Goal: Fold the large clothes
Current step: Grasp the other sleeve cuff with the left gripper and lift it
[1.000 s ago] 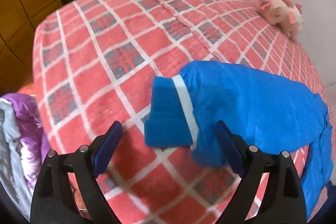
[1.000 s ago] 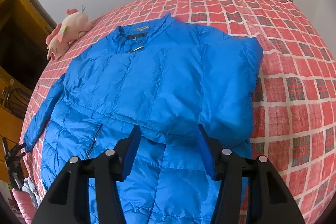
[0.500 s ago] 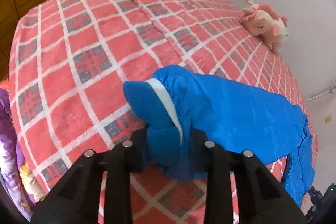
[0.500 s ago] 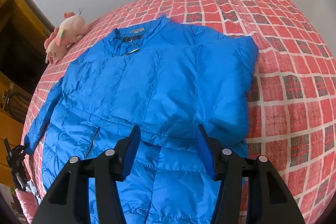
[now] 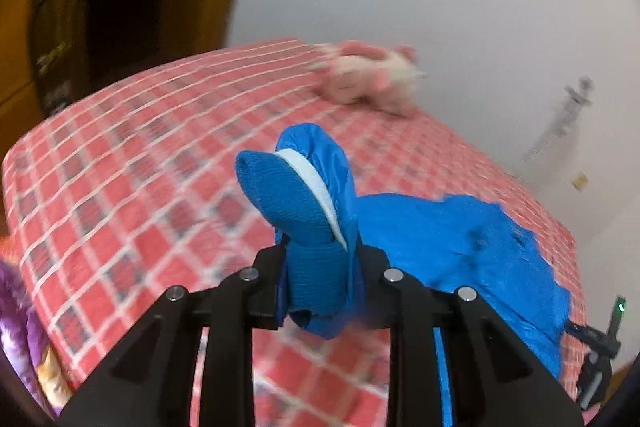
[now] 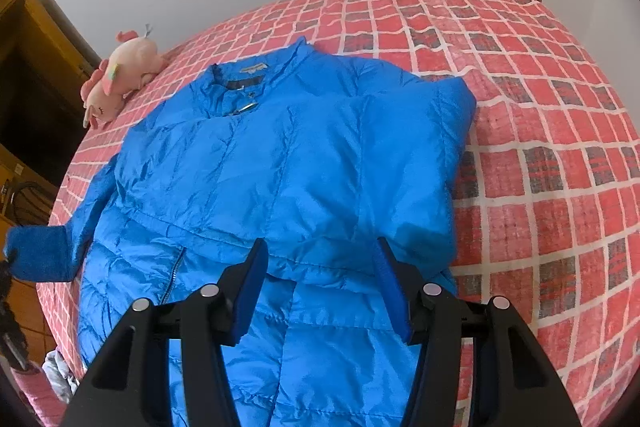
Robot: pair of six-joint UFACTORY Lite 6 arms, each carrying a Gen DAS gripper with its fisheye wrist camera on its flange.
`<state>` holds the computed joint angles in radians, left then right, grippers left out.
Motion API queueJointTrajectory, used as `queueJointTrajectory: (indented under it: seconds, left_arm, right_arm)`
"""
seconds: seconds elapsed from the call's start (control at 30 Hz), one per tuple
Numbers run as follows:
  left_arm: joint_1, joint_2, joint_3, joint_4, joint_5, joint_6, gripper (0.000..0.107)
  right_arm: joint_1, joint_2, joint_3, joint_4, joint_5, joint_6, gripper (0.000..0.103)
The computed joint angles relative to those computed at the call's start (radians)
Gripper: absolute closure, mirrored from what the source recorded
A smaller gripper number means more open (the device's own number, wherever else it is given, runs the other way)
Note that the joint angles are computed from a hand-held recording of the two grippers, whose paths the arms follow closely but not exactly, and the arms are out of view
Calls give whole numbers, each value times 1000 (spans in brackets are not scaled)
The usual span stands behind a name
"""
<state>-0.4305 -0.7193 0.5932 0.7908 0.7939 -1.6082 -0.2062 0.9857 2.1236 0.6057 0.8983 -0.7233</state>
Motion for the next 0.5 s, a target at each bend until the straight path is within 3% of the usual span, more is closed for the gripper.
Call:
queueJointTrajectory:
  seconds: [0.1,0.23,0.5]
  left_arm:
    - [-132,231,171,94,-10,-87,84]
    - [-195,518,403,134,-108,-73,84]
    - [-228,1027,889,31,-240,124,85]
  right_arm:
    - [-5,-3,-1,4,1,-5,49]
    - [-8,-1,8,5,5,-7,49]
    - [-11,6,21,-2,9,-2,49]
